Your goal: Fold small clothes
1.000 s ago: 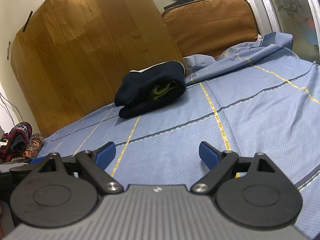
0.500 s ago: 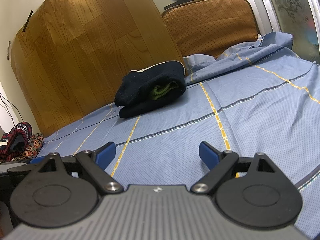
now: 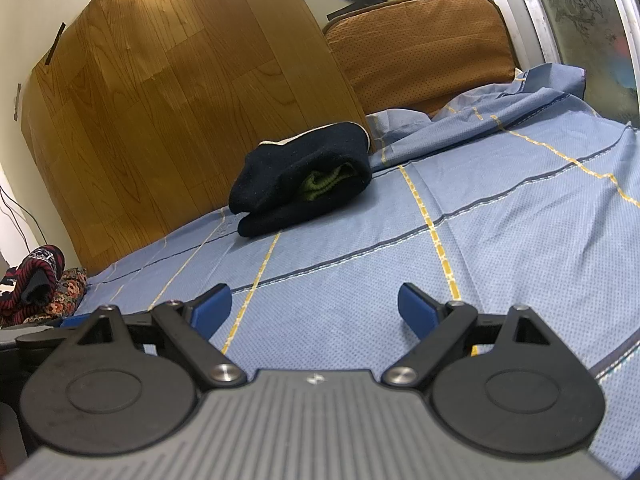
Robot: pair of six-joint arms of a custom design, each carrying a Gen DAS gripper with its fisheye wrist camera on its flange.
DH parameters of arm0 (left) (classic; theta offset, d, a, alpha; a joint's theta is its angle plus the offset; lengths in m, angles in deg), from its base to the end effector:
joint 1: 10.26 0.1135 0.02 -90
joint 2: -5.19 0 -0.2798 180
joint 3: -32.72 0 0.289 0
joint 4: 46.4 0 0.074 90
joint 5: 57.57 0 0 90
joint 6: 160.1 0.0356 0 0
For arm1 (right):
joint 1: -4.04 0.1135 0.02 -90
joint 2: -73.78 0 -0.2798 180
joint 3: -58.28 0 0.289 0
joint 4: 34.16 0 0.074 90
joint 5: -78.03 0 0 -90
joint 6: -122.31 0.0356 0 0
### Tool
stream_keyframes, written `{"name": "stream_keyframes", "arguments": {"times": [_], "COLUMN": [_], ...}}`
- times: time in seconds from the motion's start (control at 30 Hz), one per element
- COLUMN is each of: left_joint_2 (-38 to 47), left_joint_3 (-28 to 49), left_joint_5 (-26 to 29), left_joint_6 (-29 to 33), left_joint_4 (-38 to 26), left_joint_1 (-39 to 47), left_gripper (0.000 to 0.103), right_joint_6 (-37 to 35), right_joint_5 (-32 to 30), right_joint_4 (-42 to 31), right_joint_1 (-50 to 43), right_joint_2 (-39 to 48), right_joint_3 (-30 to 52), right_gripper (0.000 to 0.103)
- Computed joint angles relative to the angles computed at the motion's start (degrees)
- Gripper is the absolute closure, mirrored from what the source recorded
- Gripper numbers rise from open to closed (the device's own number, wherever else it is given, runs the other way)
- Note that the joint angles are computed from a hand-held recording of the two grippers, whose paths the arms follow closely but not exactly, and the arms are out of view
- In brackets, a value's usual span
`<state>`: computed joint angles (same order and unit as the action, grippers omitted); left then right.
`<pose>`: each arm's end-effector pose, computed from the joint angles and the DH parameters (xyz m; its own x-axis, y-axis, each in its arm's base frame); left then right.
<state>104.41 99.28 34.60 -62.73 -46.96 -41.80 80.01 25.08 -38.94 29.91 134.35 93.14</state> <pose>0.3400 -0.2103 0.1737 -0.3926 0.3913 -0.8323 0.6051 0.7914 0.0867 0.2174 0.0816 0.1799 -0.2193 0.5497 -0.8061 0.4177 0.7995 0.4316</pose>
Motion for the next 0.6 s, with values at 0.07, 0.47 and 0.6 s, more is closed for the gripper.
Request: {"name": "stream_keyframes", "arguments": {"times": [0.07, 0.47, 0.6], "left_joint_2": [0.1, -0.3, -0.3], "left_joint_3": [0.1, -0.4, -0.4], "left_joint_5": [-0.2, -0.3, 0.0], "left_joint_6": [0.0, 0.4, 0.5], "left_joint_4": [-0.1, 0.6, 0.4], "left_joint_1": [0.0, 0.0, 0.1], "left_gripper": [0.000, 0.000, 0.000], "right_joint_6": [0.0, 0.0, 0.0], "right_joint_5": [0.0, 0.1, 0.1], "right_joint_4": [0.0, 0.0, 0.1], "right_joint_1": [0.0, 0.0, 0.0], "right_joint_2": [0.1, 0.1, 0.1], "right_joint_3": [0.0, 0.0, 0.0], "right_gripper": [0.011, 0.011, 0.011]}}
